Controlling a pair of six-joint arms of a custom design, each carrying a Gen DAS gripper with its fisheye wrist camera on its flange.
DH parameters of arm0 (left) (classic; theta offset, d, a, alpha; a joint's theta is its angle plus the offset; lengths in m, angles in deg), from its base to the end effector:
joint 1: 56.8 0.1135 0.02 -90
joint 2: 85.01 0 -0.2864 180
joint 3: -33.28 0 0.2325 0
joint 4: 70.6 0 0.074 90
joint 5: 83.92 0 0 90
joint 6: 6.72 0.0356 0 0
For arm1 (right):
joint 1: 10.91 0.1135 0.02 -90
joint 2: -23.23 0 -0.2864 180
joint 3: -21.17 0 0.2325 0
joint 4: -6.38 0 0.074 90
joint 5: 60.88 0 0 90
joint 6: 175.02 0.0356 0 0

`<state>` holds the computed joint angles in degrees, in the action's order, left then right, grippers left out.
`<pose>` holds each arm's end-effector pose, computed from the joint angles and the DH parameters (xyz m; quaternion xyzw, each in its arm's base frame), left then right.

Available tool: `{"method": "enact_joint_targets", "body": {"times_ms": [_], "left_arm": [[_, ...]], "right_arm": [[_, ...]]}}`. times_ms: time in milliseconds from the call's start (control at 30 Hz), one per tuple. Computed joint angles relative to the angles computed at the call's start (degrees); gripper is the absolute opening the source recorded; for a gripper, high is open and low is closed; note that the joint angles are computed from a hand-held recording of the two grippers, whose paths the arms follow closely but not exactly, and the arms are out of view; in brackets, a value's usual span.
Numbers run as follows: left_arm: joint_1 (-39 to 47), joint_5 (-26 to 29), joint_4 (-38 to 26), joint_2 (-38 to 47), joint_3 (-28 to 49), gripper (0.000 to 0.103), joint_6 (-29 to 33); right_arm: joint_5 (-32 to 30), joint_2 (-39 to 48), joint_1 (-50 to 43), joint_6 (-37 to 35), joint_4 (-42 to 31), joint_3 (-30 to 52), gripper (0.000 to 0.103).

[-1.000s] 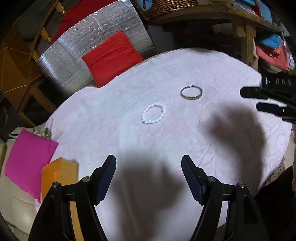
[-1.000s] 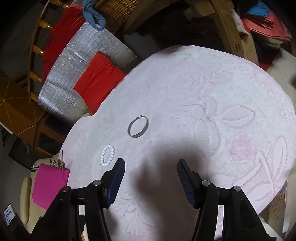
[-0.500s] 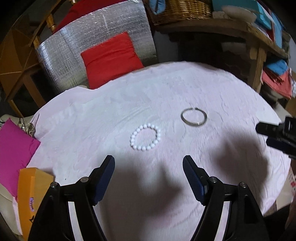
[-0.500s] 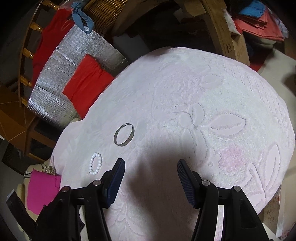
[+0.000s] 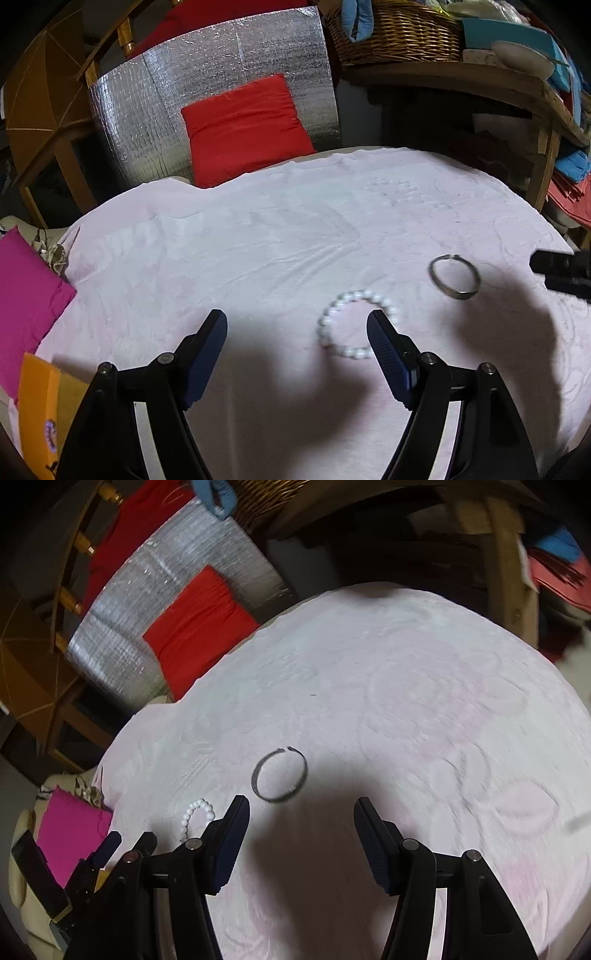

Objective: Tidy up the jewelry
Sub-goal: 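Move both open tools back to the white bracelet and silver bangle on the cloth, then grasp the white bead bracelet with the left tool while the right tool grasps the silver bangle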

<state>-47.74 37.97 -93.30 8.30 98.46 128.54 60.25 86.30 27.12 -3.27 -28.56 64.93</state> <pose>0.3065 0.0298 0.2090 0.3690 0.8325 -0.0832 0.4049 0.1458 0.0907 0.2072 0.4178 0.8202 0.1277 0.3693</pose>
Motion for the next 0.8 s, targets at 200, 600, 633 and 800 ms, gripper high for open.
{"method": "enact_joint_targets", "body": {"times_ms": [200,600,633,800], "left_arm": [[1.02,4.89,-14.03,9.11,11.65,0.079,2.31],[-1.37,5.27,-18.60,12.60,11.89,0.079,7.11],[-1.06,5.60,-20.39,13.68,13.22,0.079,7.17],[-0.47,7.15,-24.46,16.80,16.77,0.079,5.73]], "right_arm": [[-8.66,6.10,-10.69,-10.74,8.09,0.78,0.062],[-13.51,18.80,-14.55,-18.13,11.01,6.85,0.071],[-13.48,19.25,-14.50,-18.29,10.91,7.00,0.071],[-13.86,21.84,-15.02,-21.69,11.19,7.60,0.072]]}}
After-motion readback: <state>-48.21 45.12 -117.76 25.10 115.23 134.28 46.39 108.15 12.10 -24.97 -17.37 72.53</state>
